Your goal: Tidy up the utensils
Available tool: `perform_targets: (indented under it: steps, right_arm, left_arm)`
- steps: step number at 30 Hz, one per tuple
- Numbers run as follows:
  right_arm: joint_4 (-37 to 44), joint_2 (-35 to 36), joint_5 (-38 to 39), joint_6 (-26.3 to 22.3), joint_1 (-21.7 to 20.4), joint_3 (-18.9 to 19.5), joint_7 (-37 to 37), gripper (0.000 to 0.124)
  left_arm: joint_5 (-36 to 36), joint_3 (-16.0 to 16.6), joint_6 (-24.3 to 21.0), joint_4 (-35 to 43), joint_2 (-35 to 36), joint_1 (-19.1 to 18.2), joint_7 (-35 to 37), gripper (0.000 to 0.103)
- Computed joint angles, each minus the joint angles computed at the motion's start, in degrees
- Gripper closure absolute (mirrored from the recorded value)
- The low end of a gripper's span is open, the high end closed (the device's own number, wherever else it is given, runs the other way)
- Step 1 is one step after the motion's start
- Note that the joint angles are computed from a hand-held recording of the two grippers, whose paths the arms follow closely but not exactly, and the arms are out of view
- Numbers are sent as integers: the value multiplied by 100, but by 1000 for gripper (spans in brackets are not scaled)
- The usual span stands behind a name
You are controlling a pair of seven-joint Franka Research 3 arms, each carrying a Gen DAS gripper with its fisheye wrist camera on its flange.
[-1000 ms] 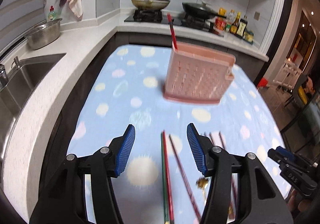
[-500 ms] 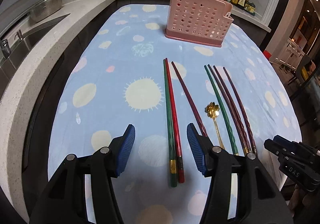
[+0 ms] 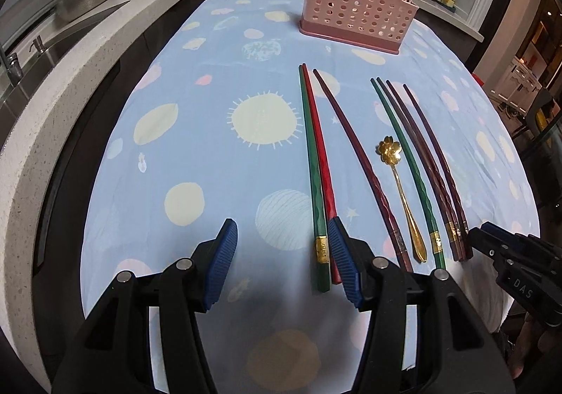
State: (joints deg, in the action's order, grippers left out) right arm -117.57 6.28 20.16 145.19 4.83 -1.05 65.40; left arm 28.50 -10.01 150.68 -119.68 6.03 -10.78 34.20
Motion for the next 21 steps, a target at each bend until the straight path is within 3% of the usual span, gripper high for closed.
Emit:
perform_targets:
  steps: [21]
  right_arm:
    - [104,163,8,5,9,10,0,115]
  left_arm:
    - [-468,-40,75,-4,159,0,527,53]
